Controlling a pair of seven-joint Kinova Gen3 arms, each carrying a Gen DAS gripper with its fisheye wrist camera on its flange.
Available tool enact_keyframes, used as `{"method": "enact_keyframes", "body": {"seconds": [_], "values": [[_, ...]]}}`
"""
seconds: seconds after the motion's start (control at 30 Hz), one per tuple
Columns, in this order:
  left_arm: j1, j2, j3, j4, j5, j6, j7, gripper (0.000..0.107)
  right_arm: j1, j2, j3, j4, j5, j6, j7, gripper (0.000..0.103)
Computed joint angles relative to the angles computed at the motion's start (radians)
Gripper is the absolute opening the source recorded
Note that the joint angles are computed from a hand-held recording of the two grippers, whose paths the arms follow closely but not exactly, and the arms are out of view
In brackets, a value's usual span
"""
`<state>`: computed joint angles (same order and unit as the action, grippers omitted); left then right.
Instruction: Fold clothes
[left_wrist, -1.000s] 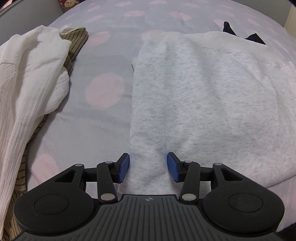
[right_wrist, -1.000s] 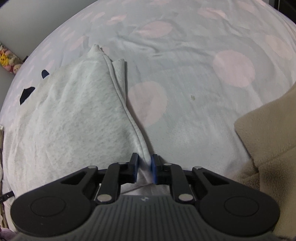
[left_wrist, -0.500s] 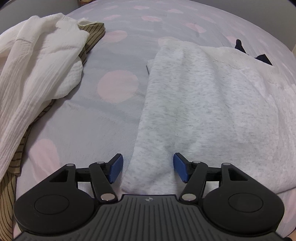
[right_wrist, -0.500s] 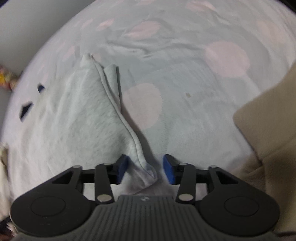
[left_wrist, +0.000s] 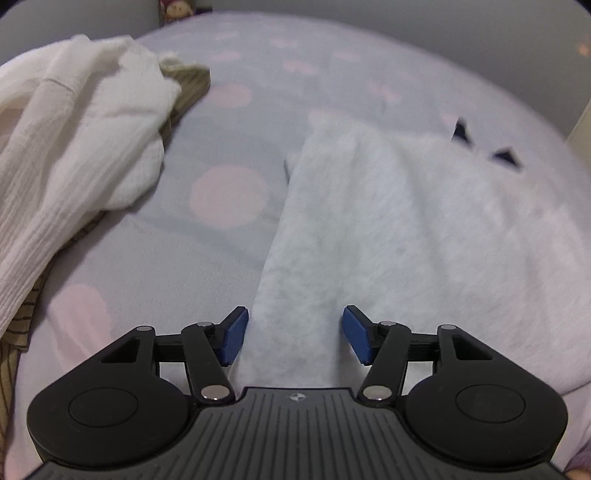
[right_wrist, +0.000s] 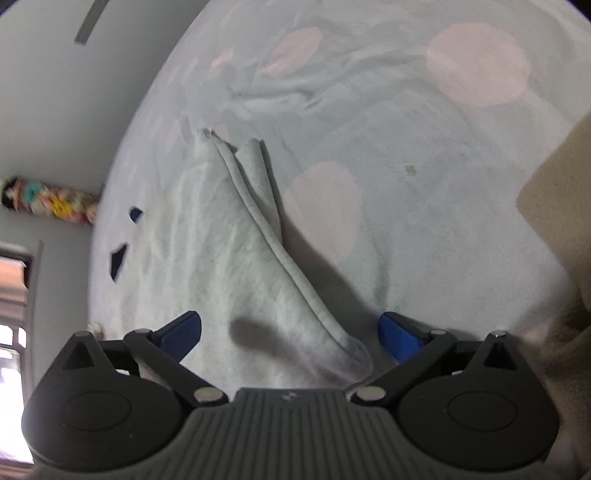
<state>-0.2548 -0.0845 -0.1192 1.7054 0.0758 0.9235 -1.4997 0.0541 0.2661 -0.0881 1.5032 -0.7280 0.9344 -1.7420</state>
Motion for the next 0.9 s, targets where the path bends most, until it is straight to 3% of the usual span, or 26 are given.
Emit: {"method": "enact_keyframes", "body": {"seconds": [0.13,0.23,0.33,0.43,0.53,0.73,0.77,0.9], "values": [[-0.001,-0.045,-0.030,0.043,0.080,-0.090,-0.059,0.055,-0.132,-0.077,0.135,0.030,0.076,-0.061,-0.053,0.088],[0.010,-0.051,-0.026,0.051,0.100,-0.149,-0.097,0.055,-0.246,-0.128,0.202,0.021,0.198,-0.140,-0.028,0.088],[0.029,-0.022,-0.016,0.025,0.107,-0.175,-0.154,0.055,-0.208,-0.081,0.123,-0.073,0.276,-0.137,0.013,0.088],[0.029,0.020,-0.009,-0.014,0.115,-0.168,-0.180,0.055,-0.151,-0.008,0.015,-0.175,0.367,-0.130,0.040,0.080],[0.019,0.053,-0.002,-0.047,0.116,-0.157,-0.179,0.055,-0.137,0.092,-0.009,-0.289,0.391,-0.065,0.043,0.046],[-0.008,0.107,0.004,-0.085,0.117,-0.138,-0.162,0.055,-0.002,0.209,-0.162,-0.369,0.339,-0.003,0.085,0.049],[-0.014,0.115,0.004,-0.090,0.125,-0.132,-0.161,0.055,0.005,0.220,-0.164,-0.367,0.318,-0.008,0.090,0.053],[-0.022,0.141,0.014,-0.105,0.111,-0.122,-0.146,0.055,0.025,0.247,-0.181,-0.357,0.282,-0.030,0.124,0.053]]}}
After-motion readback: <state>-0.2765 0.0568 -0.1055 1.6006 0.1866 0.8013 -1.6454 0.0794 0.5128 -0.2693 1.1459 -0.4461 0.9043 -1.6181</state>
